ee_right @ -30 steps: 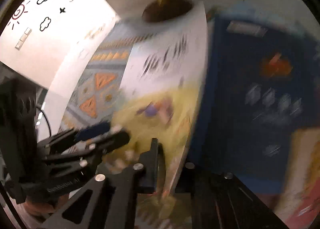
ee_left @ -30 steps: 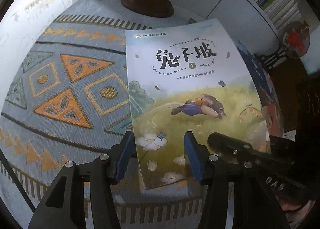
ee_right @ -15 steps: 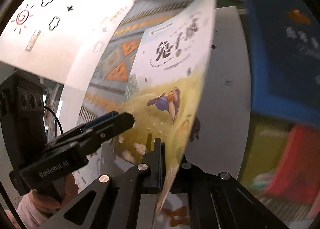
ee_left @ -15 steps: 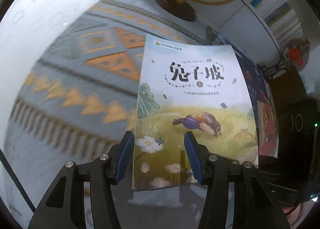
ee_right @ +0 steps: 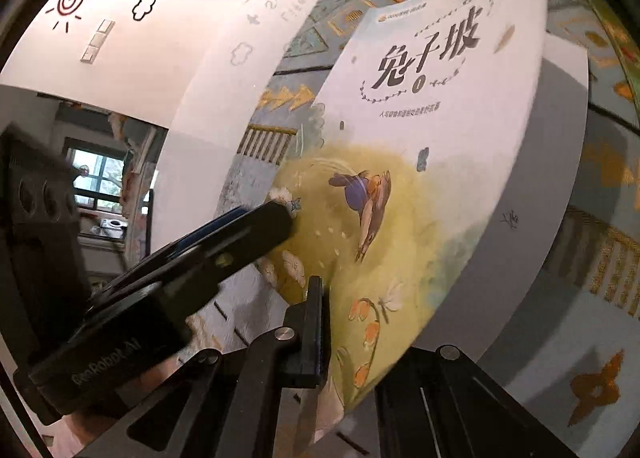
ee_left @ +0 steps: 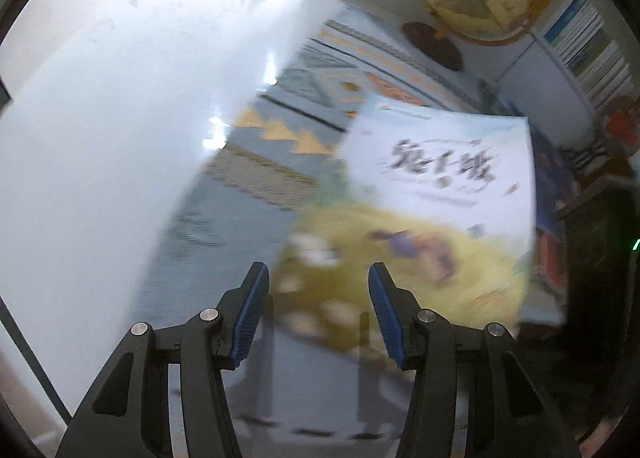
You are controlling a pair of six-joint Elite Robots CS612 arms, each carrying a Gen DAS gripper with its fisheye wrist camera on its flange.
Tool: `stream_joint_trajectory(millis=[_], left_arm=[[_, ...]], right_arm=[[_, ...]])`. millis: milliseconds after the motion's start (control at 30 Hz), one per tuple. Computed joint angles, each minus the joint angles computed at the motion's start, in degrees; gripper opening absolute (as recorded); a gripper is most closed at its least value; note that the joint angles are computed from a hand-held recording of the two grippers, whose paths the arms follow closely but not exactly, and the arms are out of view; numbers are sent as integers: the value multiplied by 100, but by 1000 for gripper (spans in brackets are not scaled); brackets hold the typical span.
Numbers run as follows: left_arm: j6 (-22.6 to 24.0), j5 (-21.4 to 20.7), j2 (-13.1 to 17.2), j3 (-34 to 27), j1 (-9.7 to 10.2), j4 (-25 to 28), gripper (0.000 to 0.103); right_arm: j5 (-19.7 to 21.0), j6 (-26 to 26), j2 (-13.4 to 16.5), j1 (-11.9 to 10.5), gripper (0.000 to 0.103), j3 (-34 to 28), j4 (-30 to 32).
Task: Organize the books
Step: 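Lift the white book with the left tool and carry it onto the open rug, then lower the white book flat on the rug and open the left tool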
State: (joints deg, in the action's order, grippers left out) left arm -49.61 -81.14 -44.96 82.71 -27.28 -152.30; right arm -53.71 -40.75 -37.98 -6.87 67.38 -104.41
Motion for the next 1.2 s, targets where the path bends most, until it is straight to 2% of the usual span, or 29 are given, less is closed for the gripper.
stream_joint_trajectory(millis=[100,167,233,267,300,333,433,500,533,567,633,767,833,967,1100,1200], left_arm=[[226,154,-26,-14,31,227,48],[420,151,12,-103,69,336,49],[576,-43,132,-299,120,388,49],[597,-94,185,-396,112,433,49],[662,-157,241,-480,111,452,49],[774,-227,293,-551,104,451,49],[952,-328,412,-725,79,625,51],[1012,-247,428,-735,53,678,52],[1077,-164,423,-731,36,717,61],[1081,-185,416,-724,38,749,65],[1146,-179,386,-634,44,612,66],[1005,-16,346,-580,78,726,67],[880,-38,323,-530,119,664,67],[702,149,316,-530,144,812,67],[670,236,313,-561,166,933,67],[670,339,339,-609,170,1001,68]], right_arm=[[-244,163,-31,-50,12,-32,-255],[-526,454,-85,-122,26,-8,-535],[-484,817,-199,-223,45,171,-973],[-487,972,-215,-263,61,198,-1177],[-512,1205,-216,-299,65,263,-1592],[-541,1293,-214,-319,65,300,-1766],[-429,1197,7,-307,65,5,-1328],[-503,978,-31,-258,66,81,-1619],[-573,945,-59,-187,66,161,-1712],[-678,925,-89,-125,68,227,-1901],[-646,895,-110,-80,69,291,-1936],[-554,861,-76,13,73,244,-1843],[-511,950,-46,58,72,219,-1909],[-375,1026,21,91,72,57,-1657],[-456,948,-19,158,72,114,-1676],[-387,1100,-42,181,72,189,-1740]])
